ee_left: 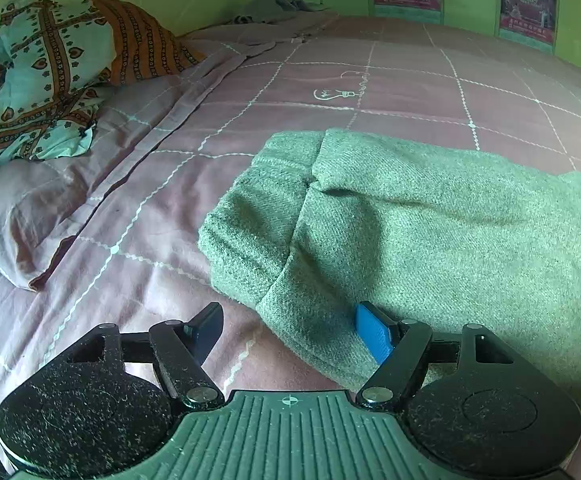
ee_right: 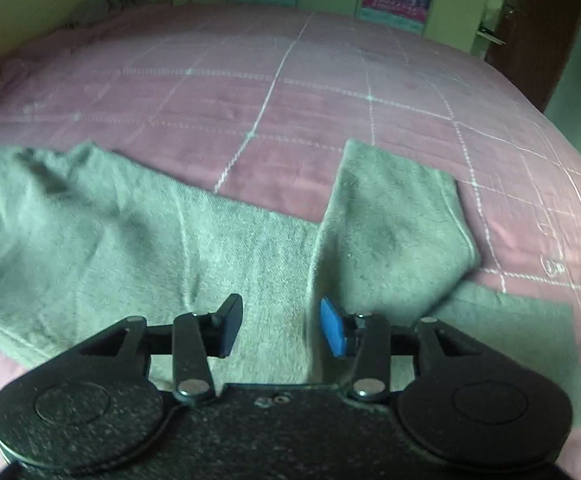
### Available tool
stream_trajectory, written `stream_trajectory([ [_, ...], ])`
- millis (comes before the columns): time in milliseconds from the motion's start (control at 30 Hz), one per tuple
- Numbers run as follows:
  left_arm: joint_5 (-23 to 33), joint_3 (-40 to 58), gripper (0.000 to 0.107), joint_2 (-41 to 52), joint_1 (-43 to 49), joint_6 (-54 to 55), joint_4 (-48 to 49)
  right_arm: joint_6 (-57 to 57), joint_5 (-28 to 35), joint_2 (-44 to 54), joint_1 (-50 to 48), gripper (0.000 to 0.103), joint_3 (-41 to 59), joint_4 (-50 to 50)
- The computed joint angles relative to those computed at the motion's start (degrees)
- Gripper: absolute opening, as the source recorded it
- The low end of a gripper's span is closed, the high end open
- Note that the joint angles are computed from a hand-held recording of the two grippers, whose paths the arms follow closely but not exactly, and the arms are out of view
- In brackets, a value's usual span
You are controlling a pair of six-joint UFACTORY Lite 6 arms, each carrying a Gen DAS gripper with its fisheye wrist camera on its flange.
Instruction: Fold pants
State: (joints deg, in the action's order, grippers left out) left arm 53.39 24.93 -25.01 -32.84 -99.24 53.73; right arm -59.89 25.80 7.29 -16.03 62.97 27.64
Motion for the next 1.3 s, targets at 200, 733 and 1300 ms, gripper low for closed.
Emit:
stream_trajectory([
  [200,-2.97,-2.02,0.081,-3.29,3.32,2.02,-0.51,3.33,-1.79,3.88,-2.81,0.005,1.29,-7.92],
  [733,-3.71,-1.81,0.086,-3.51,4.48,4.57,-2.17,-22.29,3.91,-6.4,-12.21,0.034,-3.3,9.59],
  [1300,-5.98,-2.62,0.089,-4.06,6.62,6.05,-2.23,-11.54,21.36,14.74,-37.03,0.004,20.61,18.52],
])
